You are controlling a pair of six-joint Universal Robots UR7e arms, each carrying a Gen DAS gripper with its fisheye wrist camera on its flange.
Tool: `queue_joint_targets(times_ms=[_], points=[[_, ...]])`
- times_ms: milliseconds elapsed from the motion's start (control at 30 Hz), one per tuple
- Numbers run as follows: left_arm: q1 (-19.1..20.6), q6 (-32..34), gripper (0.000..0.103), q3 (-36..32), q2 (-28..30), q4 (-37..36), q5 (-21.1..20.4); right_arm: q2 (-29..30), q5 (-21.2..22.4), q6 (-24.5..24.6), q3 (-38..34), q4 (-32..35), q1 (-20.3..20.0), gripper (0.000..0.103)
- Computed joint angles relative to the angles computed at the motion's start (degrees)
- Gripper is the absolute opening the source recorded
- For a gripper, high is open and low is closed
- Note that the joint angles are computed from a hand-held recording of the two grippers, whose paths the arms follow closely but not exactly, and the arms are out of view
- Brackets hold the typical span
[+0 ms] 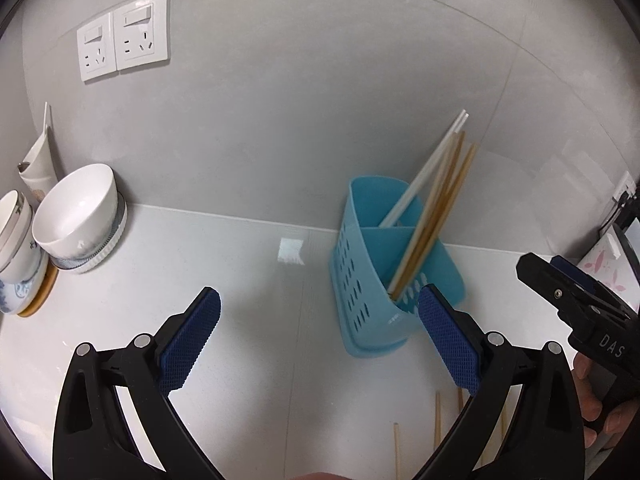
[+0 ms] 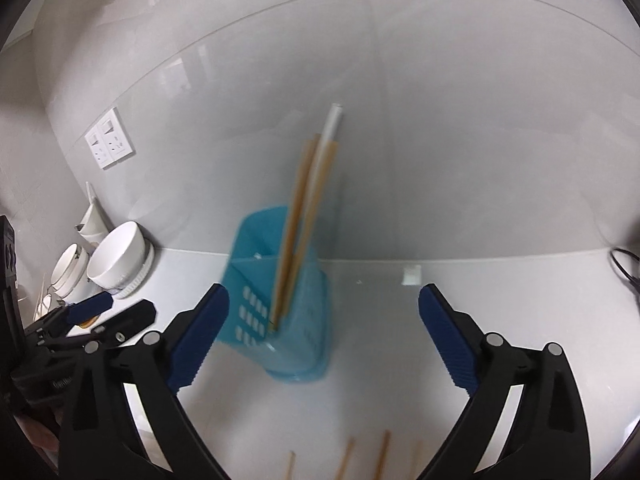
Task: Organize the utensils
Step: 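Open the right gripper and move both tools back over the chopstick row, then close the left gripper on a plain chopstick while the right grips a blue-tipped one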
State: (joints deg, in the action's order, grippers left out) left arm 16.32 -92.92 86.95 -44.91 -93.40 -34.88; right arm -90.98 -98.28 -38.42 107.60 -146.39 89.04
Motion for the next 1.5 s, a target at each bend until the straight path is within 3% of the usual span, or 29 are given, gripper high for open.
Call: queue_joint_targets(times_ms=[633, 900, 1133, 1333, 1500], points=[[-2.53, 1.34, 0.097, -0.99, 5.23, -3.51, -11.4, -10.57, -10.34, -5.53, 5.08, 6.18, -7.88, 0.092], [-2.98, 1.22, 0.097, 1.01, 6.68, -6.75, -17.42, -12.73, -14.23, -5.39, 7.47, 8.59, -12.08, 0.092], [-3.24, 1.43, 0.097, 1.99, 8.81, -9.11, -22.78, -13.08, -17.88, -5.86, 9.12, 9.89, -13.44, 0.092], [-2.9, 1.57, 0.095, 1.96, 10.86, -9.43, -26.84, -13.63, -20.87, -6.47, 10.26, 11.35, -14.83, 0.084], [-2.81, 1.4, 0.091, 2.05, 11.95, -9.91, -29.15, -13.5, -23.88, -6.78, 11.15, 12.39, -14.88, 0.069]])
